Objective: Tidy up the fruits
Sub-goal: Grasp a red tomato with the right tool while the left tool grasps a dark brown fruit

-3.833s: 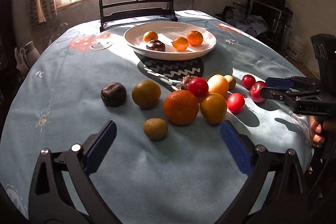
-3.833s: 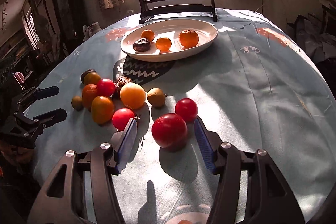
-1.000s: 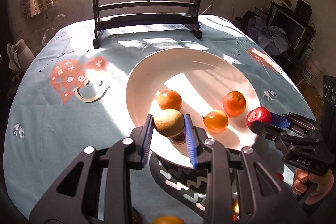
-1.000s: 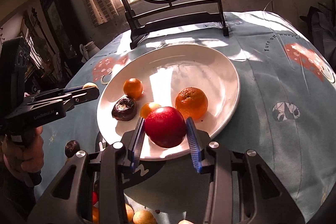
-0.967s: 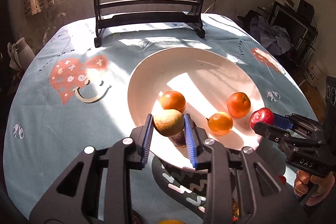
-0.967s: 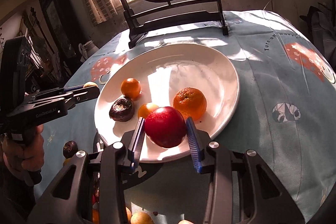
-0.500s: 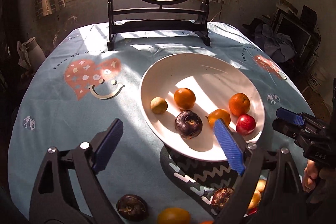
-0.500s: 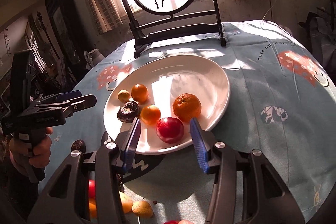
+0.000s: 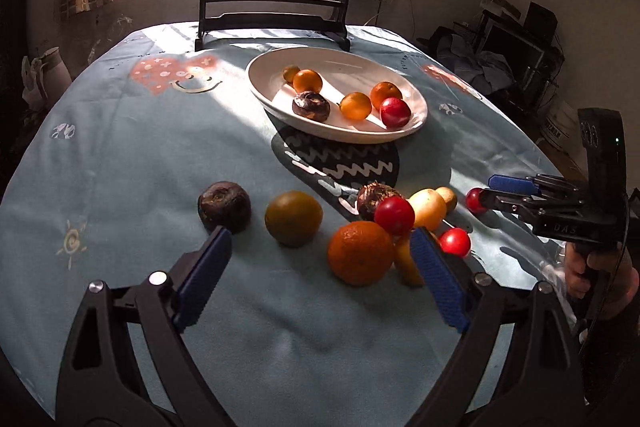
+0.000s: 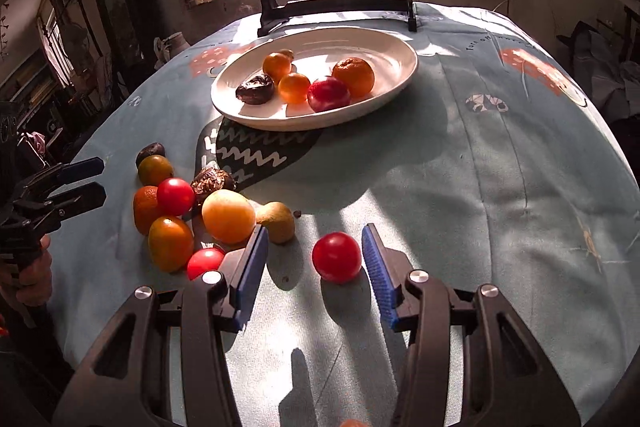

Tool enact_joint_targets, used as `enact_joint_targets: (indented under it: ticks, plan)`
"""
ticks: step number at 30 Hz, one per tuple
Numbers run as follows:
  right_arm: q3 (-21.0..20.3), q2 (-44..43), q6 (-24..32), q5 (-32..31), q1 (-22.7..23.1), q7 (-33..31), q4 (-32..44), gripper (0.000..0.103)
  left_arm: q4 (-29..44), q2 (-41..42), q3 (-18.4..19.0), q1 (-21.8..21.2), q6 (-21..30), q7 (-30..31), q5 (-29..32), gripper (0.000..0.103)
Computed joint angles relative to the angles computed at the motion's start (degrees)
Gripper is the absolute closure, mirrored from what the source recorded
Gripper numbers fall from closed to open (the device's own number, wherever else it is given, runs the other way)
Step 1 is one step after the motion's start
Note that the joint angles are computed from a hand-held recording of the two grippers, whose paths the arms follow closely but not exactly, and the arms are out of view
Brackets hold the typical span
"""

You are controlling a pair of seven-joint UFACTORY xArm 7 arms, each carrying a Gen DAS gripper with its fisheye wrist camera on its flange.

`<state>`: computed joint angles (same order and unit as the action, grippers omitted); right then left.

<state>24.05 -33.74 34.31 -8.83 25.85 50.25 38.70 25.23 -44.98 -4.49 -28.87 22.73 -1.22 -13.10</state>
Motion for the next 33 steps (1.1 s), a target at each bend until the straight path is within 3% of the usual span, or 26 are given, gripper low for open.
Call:
enact_joint_targets:
  ticks: [4, 9, 33]
  plan:
    - [0.74, 1.10, 1.86, -0.41, -0.09, 0.67, 0.38, 0.054, -2.16, -0.79, -0.27, -1.55, -0.32, 1.58, 0.50, 0.011]
    - [0.50, 1.86, 3.36, -1.11, -0.17, 1.10, 1.00, 0.054, -2.63, -0.95, 3.90, -5.07, 0.10, 4.55, -3.63, 0.011]
    - [-0.82, 4.70, 5.13, -0.84, 1.02, -0.02, 2.58, 0.054, -2.12, -0.18, 2.79, -3.93, 0.65, 5.39, -6.05, 0.011]
